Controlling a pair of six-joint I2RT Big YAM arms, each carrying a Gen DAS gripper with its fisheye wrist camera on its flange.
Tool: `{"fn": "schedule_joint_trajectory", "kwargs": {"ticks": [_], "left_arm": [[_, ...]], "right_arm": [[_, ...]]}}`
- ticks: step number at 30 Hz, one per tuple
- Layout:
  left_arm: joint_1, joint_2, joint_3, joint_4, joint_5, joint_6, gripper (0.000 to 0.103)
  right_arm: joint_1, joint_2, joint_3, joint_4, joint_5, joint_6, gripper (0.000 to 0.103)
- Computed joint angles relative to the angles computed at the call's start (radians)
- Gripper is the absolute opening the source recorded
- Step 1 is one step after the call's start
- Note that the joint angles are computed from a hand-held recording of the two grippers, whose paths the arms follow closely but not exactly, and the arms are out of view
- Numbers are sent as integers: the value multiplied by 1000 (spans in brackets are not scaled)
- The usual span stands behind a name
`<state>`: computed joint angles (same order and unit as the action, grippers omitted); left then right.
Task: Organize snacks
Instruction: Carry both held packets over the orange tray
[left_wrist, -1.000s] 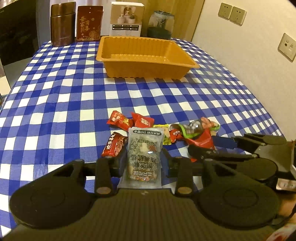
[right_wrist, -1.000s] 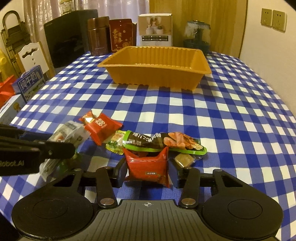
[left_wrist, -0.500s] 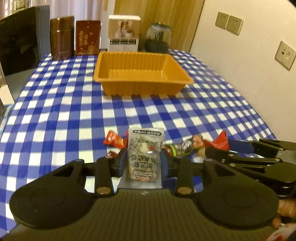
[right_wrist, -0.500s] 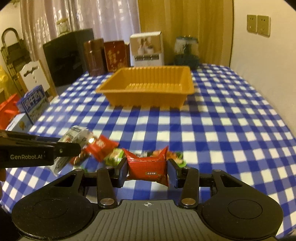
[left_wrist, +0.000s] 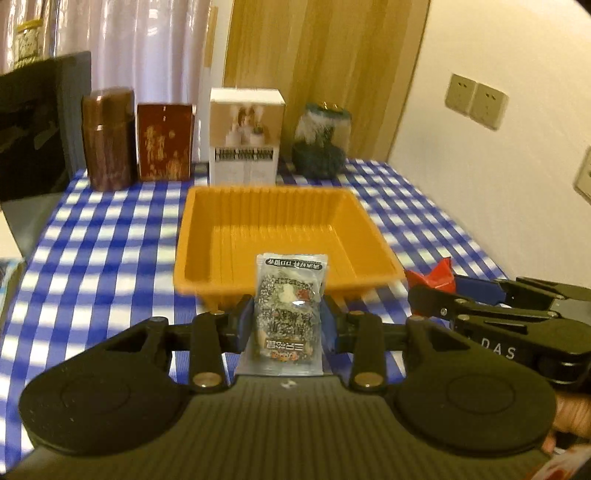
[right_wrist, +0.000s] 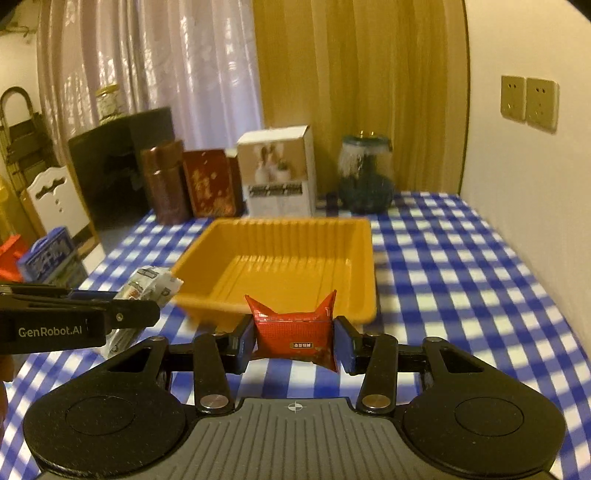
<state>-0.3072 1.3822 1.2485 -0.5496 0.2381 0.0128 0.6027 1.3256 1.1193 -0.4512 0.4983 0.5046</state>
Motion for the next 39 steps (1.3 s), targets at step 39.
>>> {"fn": "schedule_joint_trajectory", "kwargs": {"ticks": [39], "left_arm": [[2,333,256,62,-90,-2,41]], "right_arm": [[-190,294,219,88,-206,15,46]]}}
